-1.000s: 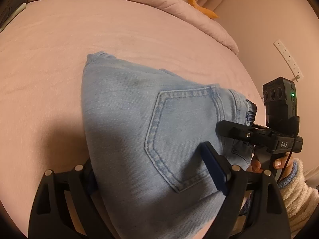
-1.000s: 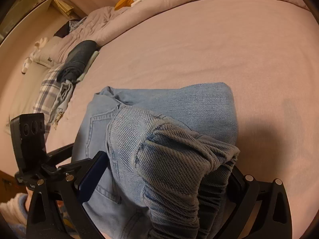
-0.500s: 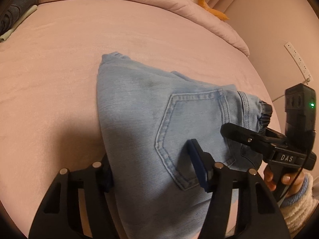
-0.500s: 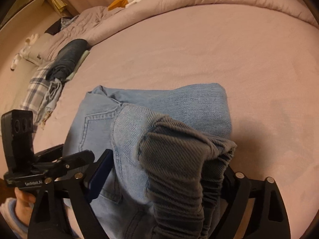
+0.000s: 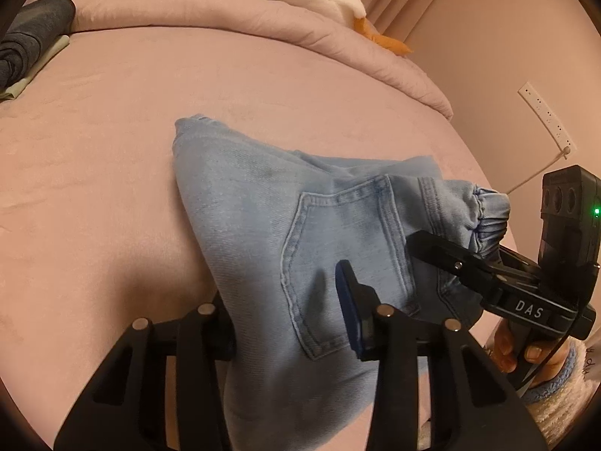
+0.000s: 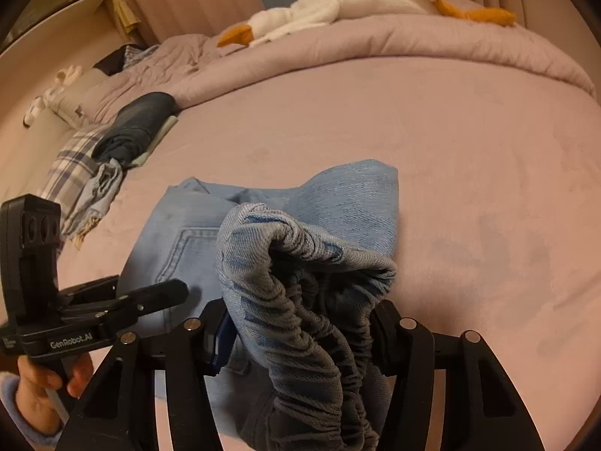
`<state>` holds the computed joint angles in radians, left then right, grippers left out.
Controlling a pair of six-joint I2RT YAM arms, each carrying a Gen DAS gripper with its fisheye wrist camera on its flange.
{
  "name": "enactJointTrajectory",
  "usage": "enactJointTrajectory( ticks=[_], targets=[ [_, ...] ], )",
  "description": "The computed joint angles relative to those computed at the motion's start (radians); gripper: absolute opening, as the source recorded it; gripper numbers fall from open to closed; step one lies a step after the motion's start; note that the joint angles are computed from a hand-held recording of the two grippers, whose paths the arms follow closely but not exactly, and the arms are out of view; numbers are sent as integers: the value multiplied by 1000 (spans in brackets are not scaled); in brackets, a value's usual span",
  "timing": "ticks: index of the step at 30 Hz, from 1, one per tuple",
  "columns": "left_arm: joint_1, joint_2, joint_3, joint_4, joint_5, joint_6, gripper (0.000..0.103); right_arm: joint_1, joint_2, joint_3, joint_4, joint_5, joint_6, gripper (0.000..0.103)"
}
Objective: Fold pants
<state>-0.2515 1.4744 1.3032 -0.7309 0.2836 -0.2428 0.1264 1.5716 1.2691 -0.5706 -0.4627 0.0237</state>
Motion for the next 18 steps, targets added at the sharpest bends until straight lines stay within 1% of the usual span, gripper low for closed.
enactJointTrajectory(
  ticks=[10, 18],
  targets=[
    [-16, -99, -17, -22, -53, -4, 41, 39, -72, -20, 15, 11, 9, 57],
    [-2, -177, -44, -47, -62, -18, 41, 78, -116, -15, 14, 15, 0, 57]
  ],
)
